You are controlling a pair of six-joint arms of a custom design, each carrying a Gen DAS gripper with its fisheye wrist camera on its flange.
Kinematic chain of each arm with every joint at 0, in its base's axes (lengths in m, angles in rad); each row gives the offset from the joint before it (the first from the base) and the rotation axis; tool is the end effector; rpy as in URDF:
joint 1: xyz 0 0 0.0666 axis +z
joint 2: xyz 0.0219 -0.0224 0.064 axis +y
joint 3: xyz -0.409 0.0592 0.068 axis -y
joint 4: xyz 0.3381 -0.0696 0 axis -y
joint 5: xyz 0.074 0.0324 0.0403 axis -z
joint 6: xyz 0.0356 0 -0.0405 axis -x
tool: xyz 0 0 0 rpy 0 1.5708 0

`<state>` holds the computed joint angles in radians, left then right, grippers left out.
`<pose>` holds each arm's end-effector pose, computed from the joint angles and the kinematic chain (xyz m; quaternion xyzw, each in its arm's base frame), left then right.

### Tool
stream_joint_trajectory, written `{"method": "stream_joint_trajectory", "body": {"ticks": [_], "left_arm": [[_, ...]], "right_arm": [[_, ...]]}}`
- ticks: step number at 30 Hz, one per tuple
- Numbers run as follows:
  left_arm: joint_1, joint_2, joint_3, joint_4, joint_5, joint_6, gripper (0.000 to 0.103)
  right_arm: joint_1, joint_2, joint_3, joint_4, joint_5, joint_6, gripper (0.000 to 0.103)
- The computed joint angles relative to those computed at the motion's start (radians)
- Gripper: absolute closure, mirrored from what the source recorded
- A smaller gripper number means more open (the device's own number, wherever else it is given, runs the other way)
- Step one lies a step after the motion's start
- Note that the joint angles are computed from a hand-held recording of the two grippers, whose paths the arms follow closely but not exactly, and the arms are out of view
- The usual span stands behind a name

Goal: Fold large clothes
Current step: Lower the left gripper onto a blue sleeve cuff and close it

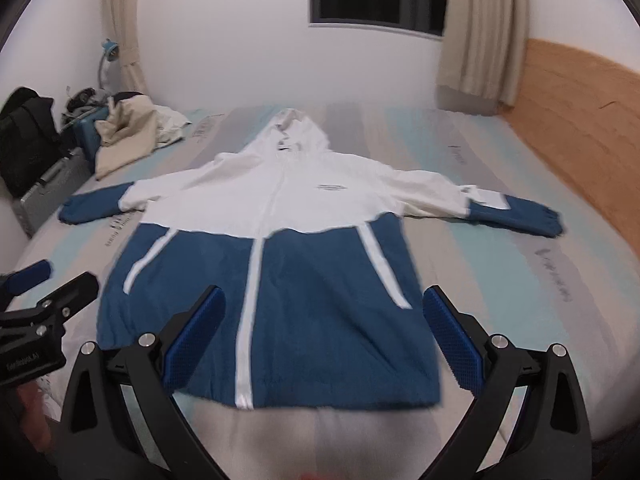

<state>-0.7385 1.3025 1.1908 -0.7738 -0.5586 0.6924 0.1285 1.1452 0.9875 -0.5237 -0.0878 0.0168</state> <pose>0.2940 -0.2427 0.4245 -0.0717 0.9073 -0.0159 0.4141 0.3307 0.0455 0.4090 -0.0843 0.8981 0.0635 0.4269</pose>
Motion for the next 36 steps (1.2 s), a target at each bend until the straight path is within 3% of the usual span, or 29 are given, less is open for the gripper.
{"method": "stream_joint_trajectory", "body": {"ticks": [3,6,9,13,19,22,27,32,36], "left_arm": [[0.068,0.035,0.002,0.086,0.077,-0.050,0.006],[0.120,0.094,0.067,0.051,0.128,-0.086,0.006],[0.157,0.135,0.152,-0.025,0.145,-0.099,0.006],[0.218,0.198,0.305,-0.169,0.256,-0.093,0.006],[0.259,0.287,0.509,-0.359,0.249,-0.127,0.006],[0.281,0.323,0.582,-0.408,0.219,-0.127,0.006],[0.353,0.350,0.599,-0.384,0.246,-0.125,0.006],[0.465,0.399,0.588,-0.286,0.306,-0.188,0.006],[0.541,0.468,0.627,-0.260,0.356,-0.236,0.006]], "right_arm": [[0.001,0.082,0.041,0.041,0.006,0.001,0.008],[0.004,0.148,0.111,-0.001,0.015,0.003,0.008],[-0.003,0.200,0.218,-0.102,0.004,0.016,0.008],[-0.033,0.249,0.362,-0.237,-0.056,0.067,0.008],[-0.082,0.372,0.634,-0.474,-0.104,0.126,0.008],[-0.078,0.423,0.715,-0.498,-0.076,0.126,0.008],[-0.043,0.554,0.864,-0.562,-0.019,0.096,0.008],[0.004,0.683,1.003,-0.605,0.065,0.068,0.008],[0.038,0.761,1.102,-0.633,0.117,0.042,0.008]]}}
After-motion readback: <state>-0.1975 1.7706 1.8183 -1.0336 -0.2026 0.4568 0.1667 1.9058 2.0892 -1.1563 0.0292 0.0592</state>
